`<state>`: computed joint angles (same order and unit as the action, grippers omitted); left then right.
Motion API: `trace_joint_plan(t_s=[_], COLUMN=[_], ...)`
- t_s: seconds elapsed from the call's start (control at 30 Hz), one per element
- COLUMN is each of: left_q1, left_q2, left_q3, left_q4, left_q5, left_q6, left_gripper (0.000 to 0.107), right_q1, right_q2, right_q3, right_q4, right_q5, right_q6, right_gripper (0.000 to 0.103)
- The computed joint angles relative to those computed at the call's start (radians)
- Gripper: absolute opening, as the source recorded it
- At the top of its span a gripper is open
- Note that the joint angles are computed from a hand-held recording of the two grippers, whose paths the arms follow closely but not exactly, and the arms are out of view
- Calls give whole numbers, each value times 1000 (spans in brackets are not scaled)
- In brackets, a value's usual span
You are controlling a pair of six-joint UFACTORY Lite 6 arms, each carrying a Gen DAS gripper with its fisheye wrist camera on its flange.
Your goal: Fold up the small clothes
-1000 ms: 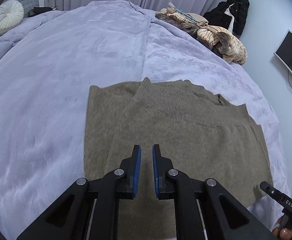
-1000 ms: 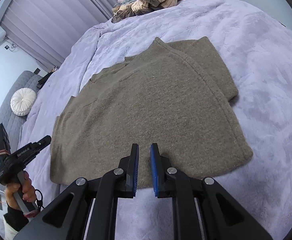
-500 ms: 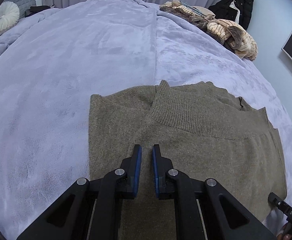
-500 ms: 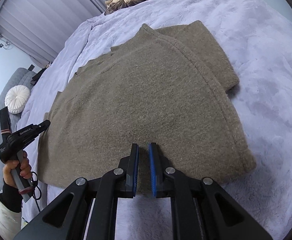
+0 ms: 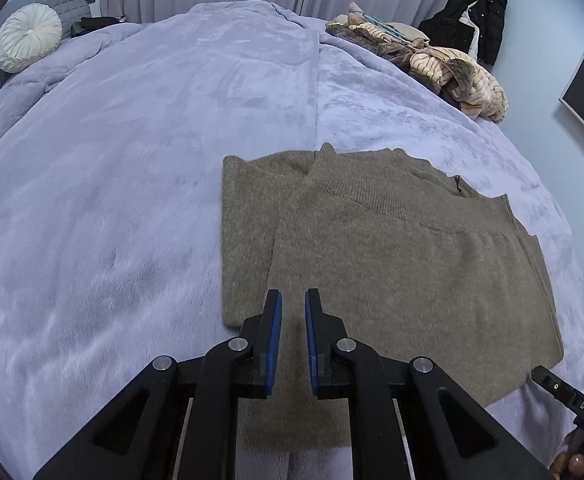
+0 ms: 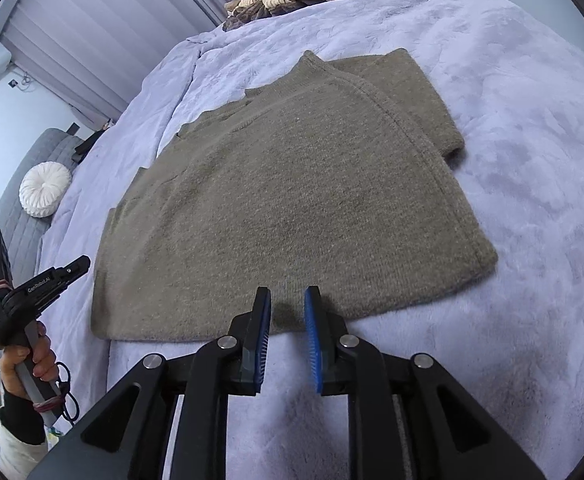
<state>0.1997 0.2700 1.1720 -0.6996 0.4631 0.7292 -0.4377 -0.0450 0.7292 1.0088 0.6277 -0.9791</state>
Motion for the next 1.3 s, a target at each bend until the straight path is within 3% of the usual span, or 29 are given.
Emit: trace_joint_plan(t_s=[0.27,0.3,0.33,0.37,0.4,0.63,0.73,0.9,1.1,1.3], left_q1=[18,20,19,18,21,45,50,65,131,153], left_q2=[-148,-164,-181,-198,-229,-301,-313,-282,-248,-212], left_q3=[-189,-209,-229,-245,-278,-351,-374,-373,-374,-365], left_q4=[24,23,36,63,56,13,8,37,-110,-140], left_q5=[-18,-23,-31,-43,-71,-78,-84,-84,4,17], left_q6=[-18,-12,-19,-47,-45,29,40,19,198,244], left_gripper=[13,22,41,95,101,102,102,102,102,102], right_q1=[24,29,34,41,49,103,123,154,198,268], right_q2=[-114,-126,-138,-150,-164,-234,-251,-258,-249,-190], right_q3=[-99,-108,-118,-127,-136,-185,-203,-220,-228,-198], right_q4=[-16,-21,-25,-28,-32,-55,-54,-47,-26,16], right_q5=[19,21,24,25,25,28,30,29,20,6], right_q6=[25,30,35,39,46,95,110,131,146,166], right_gripper=[31,32,33,34,36,49,62,63,64,64])
